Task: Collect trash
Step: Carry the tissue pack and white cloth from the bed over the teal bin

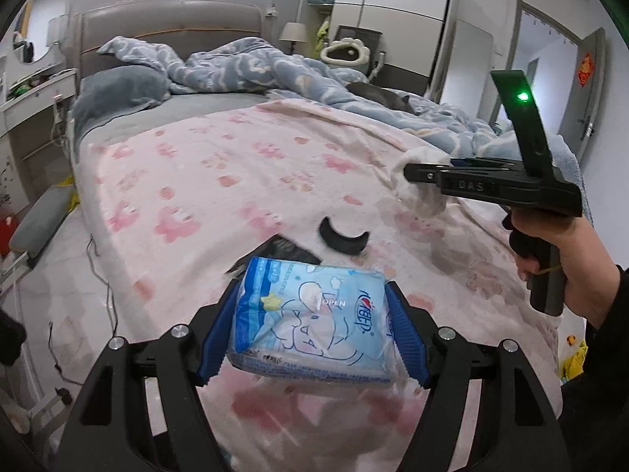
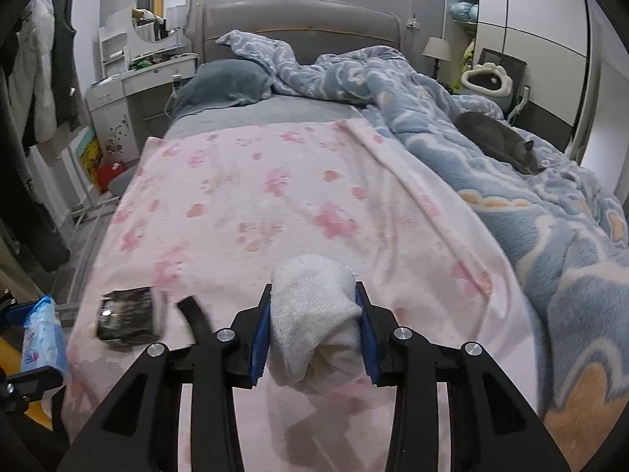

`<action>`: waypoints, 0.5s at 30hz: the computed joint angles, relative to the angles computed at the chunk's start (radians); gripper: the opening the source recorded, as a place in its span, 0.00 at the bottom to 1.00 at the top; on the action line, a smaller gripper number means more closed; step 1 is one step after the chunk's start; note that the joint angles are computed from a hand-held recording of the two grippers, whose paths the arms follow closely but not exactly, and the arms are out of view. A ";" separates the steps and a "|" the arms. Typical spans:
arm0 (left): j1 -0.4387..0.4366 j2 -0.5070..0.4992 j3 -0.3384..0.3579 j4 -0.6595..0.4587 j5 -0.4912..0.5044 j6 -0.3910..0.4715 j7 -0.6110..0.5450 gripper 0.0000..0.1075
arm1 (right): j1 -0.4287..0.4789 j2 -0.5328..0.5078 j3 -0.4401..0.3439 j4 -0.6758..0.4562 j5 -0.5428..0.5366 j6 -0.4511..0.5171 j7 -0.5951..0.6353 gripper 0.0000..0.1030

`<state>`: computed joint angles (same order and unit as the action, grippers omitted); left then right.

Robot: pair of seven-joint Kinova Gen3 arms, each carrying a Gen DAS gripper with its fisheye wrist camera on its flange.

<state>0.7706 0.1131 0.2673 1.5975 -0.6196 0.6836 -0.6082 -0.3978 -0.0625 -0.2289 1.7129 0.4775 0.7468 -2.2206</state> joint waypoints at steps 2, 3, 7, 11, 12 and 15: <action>-0.001 -0.022 -0.001 0.022 0.001 0.005 0.017 0.69 | -0.012 -0.003 -0.016 0.000 0.014 0.008 -0.027 0.38; -0.006 -0.027 0.002 0.026 0.004 0.008 0.019 0.69 | -0.020 -0.003 -0.023 -0.002 0.014 0.013 -0.035 0.38; -0.022 -0.061 0.023 0.059 -0.005 0.038 0.051 0.69 | -0.053 -0.006 -0.055 -0.003 0.048 0.034 -0.089 0.38; -0.044 -0.096 0.051 0.095 -0.019 0.063 0.096 0.69 | -0.085 -0.006 -0.073 -0.005 0.055 0.044 -0.123 0.38; -0.050 -0.108 0.058 0.108 -0.024 0.071 0.111 0.69 | -0.094 -0.003 -0.079 -0.008 0.060 0.049 -0.134 0.38; -0.073 -0.133 0.081 0.132 -0.020 0.087 0.134 0.69 | -0.125 0.001 -0.097 -0.013 0.078 0.061 -0.172 0.38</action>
